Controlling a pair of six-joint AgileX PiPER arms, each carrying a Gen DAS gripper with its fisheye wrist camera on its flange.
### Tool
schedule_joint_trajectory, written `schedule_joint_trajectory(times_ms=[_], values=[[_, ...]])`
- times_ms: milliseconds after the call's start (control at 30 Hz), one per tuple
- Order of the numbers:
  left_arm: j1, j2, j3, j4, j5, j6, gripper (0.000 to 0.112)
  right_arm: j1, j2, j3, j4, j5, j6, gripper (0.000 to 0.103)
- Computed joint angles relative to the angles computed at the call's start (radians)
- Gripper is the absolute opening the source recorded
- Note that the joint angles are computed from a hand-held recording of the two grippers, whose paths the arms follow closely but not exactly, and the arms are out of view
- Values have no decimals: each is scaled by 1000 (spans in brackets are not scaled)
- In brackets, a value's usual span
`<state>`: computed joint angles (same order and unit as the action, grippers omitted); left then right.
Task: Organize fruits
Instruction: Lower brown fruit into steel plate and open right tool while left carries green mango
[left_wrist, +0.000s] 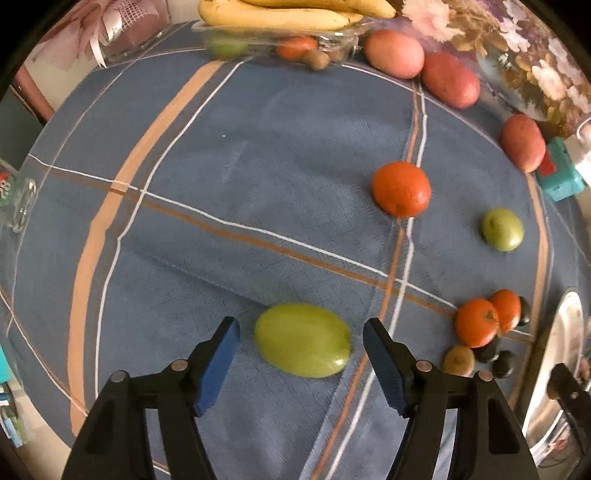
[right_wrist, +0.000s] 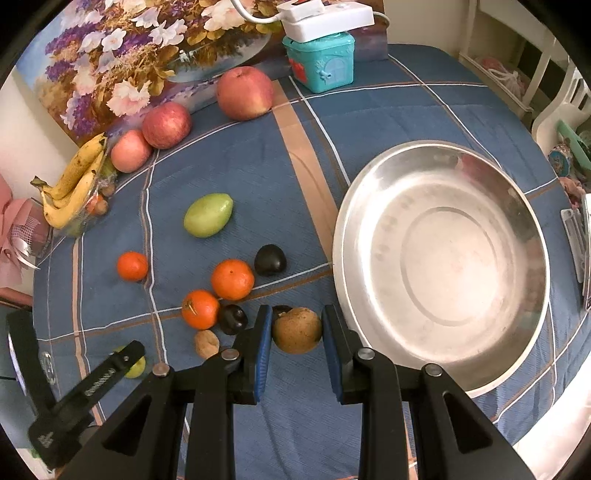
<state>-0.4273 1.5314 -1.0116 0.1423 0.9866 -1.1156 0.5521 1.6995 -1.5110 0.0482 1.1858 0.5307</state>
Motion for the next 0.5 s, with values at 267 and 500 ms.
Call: schedule_joint_trajectory(times_ms=[267,500], values=[[29,-120,53,25,-21,-46,55,-1,-4,-2,3,0,1,28],[14,-197,42,32,-35,-87,54,-17,-11,5,15,-2,-5,28]])
